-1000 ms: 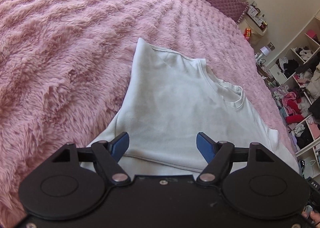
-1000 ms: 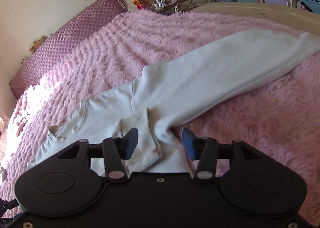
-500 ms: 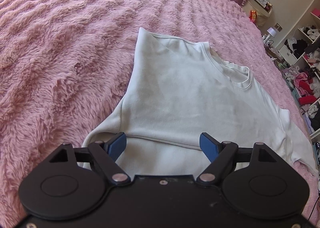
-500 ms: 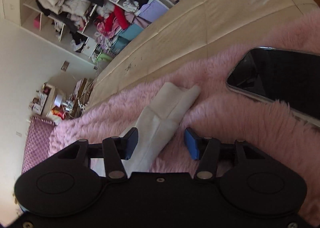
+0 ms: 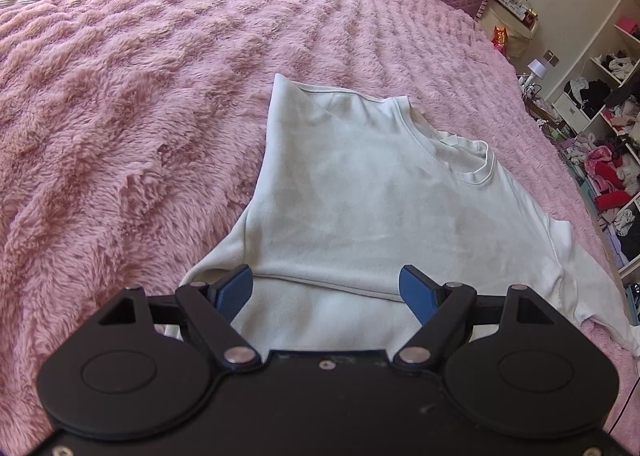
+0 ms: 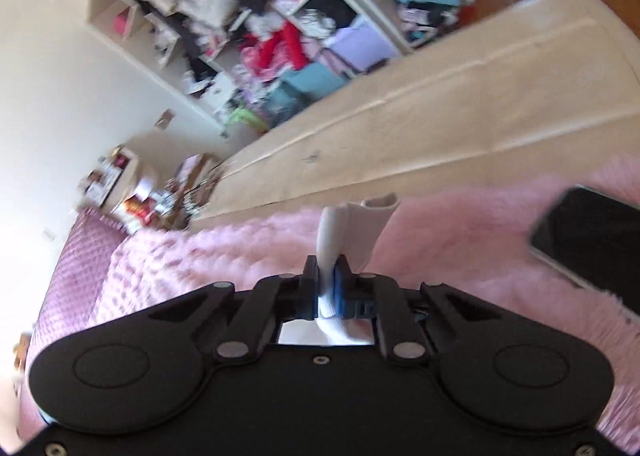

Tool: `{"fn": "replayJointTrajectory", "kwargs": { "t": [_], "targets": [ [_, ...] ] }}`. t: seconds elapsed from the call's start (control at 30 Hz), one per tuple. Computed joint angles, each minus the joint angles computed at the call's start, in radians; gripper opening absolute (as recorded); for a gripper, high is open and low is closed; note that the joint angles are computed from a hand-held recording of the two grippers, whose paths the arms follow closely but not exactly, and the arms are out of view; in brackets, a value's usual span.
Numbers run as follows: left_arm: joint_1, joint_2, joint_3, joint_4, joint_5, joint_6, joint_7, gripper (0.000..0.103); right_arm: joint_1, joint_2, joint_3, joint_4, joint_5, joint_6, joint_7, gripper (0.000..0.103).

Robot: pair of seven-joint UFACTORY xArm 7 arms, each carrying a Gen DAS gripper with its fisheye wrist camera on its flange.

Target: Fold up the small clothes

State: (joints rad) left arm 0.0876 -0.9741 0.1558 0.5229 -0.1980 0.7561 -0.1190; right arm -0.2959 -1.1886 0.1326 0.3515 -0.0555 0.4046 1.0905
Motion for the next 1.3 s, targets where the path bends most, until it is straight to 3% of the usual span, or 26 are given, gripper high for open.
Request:
{"fn": "replayJointTrajectory", "kwargs": {
  "t": [0.07, 0.17, 0.23, 0.33, 0.37, 0.4, 0.43, 0.47, 0.5, 0.57, 0.67, 0.7, 0.8, 0.9, 0.97, 1.07, 1.13, 1.17, 1.2, 1.3],
  "targets": [
    [-0.003, -0.014, 0.014, 0.000, -0.004, 0.004, 0.010, 0.080, 0.106, 0.043, 0.015, 0.081, 0.008, -0.067, -0.048, 0.007],
    [-0.006, -0.042, 0.037, 0.001, -0.023, 0.023, 0.012, 0.080, 0.240, 0.171, 0.114, 0.210, 0.039, -0.191, -0.054, 0.007],
    [-0.007, -0.066, 0.046, 0.001, -0.040, 0.036, 0.007, 0.080, 0.331, 0.317, 0.194, 0.320, 0.057, -0.300, -0.048, 0.007],
    [-0.007, -0.102, 0.050, -0.007, -0.055, 0.052, 0.001, 0.080, 0.389, 0.549, 0.364, 0.481, 0.057, -0.434, -0.011, 0.011],
    [-0.003, -0.116, 0.050, -0.011, -0.058, 0.062, -0.005, 0.080, 0.385, 0.624, 0.434, 0.536, 0.050, -0.449, 0.007, 0.017],
    [0.000, -0.124, 0.052, -0.014, -0.058, 0.070, -0.007, 0.080, 0.363, 0.700, 0.510, 0.589, 0.035, -0.464, 0.025, 0.043],
    [0.004, -0.127, 0.052, -0.015, -0.057, 0.076, -0.011, 0.080, 0.317, 0.754, 0.596, 0.641, 0.013, -0.441, 0.050, 0.059],
    [0.009, -0.128, 0.052, -0.016, -0.057, 0.084, -0.018, 0.081, 0.270, 0.781, 0.672, 0.677, -0.027, -0.392, 0.101, 0.069],
    [0.009, -0.129, 0.058, -0.018, -0.061, 0.085, -0.020, 0.081, 0.265, 0.810, 0.710, 0.696, -0.035, -0.358, 0.109, 0.068],
    [0.010, -0.126, 0.070, -0.025, -0.072, 0.069, -0.022, 0.081, 0.354, 0.843, 0.662, 0.681, -0.029, -0.344, 0.085, 0.067],
    [0.005, -0.087, 0.093, -0.041, -0.119, 0.001, -0.048, 0.081, 0.397, 0.729, 0.611, 0.586, -0.039, -0.294, 0.141, 0.067],
    [-0.001, -0.066, 0.101, -0.047, -0.146, -0.030, -0.067, 0.080, 0.439, 0.690, 0.561, 0.547, -0.033, -0.267, 0.139, 0.067],
    [-0.081, 0.002, 0.144, -0.064, -0.282, -0.160, -0.107, 0.080, 0.530, 0.550, 0.427, 0.402, -0.014, -0.172, 0.162, 0.067],
    [-0.183, 0.104, 0.159, -0.052, -0.389, -0.269, -0.127, 0.080, 0.560, 0.454, 0.343, 0.293, 0.008, -0.104, 0.204, 0.067],
    [-0.221, 0.182, 0.148, -0.034, -0.425, -0.315, -0.147, 0.078, 0.592, 0.409, 0.299, 0.226, 0.032, -0.112, 0.220, 0.067],
    [-0.264, 0.264, 0.124, -0.028, -0.473, -0.457, -0.154, 0.074, 0.619, 0.373, 0.275, 0.170, 0.048, -0.101, 0.231, 0.067],
    [-0.330, 0.297, 0.158, -0.016, -0.516, -0.540, -0.142, 0.055, 0.636, 0.380, 0.265, 0.148, 0.061, -0.120, 0.237, 0.067],
    [-0.390, 0.309, 0.205, -0.002, -0.542, -0.572, -0.096, 0.008, 0.640, 0.382, 0.265, 0.139, 0.068, -0.127, 0.247, 0.067],
    [-0.408, 0.314, 0.224, 0.010, -0.538, -0.566, -0.090, 0.003, 0.644, 0.389, 0.263, 0.134, 0.075, -0.140, 0.255, 0.067],
    [-0.376, 0.236, 0.181, -0.026, -0.520, -0.623, -0.108, 0.002, 0.654, 0.389, 0.263, 0.105, 0.092, -0.201, 0.285, 0.067]
  ]
}}
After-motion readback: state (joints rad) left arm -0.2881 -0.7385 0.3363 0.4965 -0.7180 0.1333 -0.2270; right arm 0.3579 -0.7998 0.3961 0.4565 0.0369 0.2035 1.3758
